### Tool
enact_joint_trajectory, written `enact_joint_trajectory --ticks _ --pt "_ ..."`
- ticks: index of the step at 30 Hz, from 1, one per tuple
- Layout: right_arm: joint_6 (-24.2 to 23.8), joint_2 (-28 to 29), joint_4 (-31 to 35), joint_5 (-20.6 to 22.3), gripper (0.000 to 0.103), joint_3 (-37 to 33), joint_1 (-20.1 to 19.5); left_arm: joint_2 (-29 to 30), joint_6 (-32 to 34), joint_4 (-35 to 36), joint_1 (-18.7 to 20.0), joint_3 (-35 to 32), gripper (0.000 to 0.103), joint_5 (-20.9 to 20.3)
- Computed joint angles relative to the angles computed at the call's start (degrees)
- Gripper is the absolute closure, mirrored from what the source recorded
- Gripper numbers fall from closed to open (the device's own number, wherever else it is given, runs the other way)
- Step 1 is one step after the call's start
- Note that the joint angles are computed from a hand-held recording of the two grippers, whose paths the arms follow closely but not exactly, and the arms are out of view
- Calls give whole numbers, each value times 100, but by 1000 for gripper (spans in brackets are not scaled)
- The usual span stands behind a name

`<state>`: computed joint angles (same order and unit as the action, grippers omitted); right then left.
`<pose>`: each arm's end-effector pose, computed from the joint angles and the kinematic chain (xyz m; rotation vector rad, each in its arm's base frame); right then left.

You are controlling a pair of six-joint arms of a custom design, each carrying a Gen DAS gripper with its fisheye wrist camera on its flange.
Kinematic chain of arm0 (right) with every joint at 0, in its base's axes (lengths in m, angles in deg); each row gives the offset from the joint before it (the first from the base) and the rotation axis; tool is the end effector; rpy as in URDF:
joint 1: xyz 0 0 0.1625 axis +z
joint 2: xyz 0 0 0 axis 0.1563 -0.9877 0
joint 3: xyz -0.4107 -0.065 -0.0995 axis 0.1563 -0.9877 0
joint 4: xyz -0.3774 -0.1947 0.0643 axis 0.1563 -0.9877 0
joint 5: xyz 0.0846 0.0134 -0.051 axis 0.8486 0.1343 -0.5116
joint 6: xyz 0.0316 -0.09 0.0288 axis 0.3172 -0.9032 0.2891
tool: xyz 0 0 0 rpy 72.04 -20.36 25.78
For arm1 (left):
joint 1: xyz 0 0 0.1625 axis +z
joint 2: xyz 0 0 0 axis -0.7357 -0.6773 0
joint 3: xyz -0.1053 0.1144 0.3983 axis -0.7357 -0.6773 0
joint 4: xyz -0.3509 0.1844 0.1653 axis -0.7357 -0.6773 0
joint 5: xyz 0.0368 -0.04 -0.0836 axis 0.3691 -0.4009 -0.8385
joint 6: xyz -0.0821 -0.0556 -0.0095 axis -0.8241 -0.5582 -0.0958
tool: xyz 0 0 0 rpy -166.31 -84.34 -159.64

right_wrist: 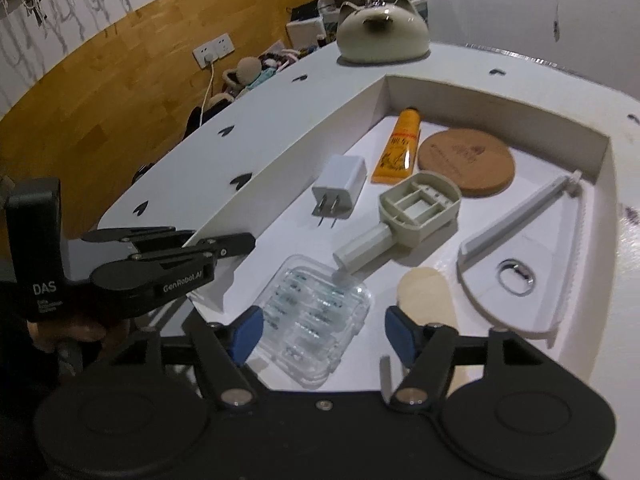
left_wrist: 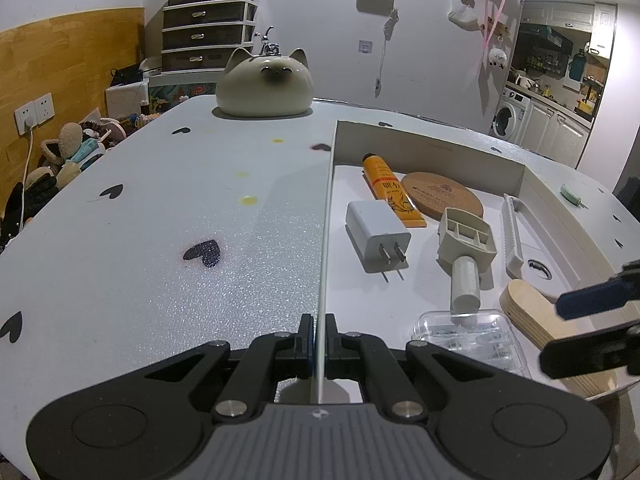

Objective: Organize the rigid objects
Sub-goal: 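Carry the clear plastic box with the right tool into the tray and release, then move the right tool to the mint-green round case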

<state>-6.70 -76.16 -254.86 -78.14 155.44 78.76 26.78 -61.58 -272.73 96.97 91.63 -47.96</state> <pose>0.1014 -0.4717 0.1140 0.9326 -2.6330 0.5298 -0.0997 -0.4442 0.0406 0.4398 2.2700 -1.0098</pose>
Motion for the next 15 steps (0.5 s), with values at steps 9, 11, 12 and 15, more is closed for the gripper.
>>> enact_joint_trajectory --ticks 9,11,12,15 --pt "-53 -251 -405 70 18 213 -80 13 -56 29 -4 -2 100 25" --pt "-44 -306 -512 80 13 262 -106 7 -73 34 -7 7 100 28" --pt "-39 -346 -563 93 12 288 -127 7 -77 35 -8 7 100 29" --pt "-56 -487 -697 156 5 379 -214 -3 -89 69 -14 3 100 43"
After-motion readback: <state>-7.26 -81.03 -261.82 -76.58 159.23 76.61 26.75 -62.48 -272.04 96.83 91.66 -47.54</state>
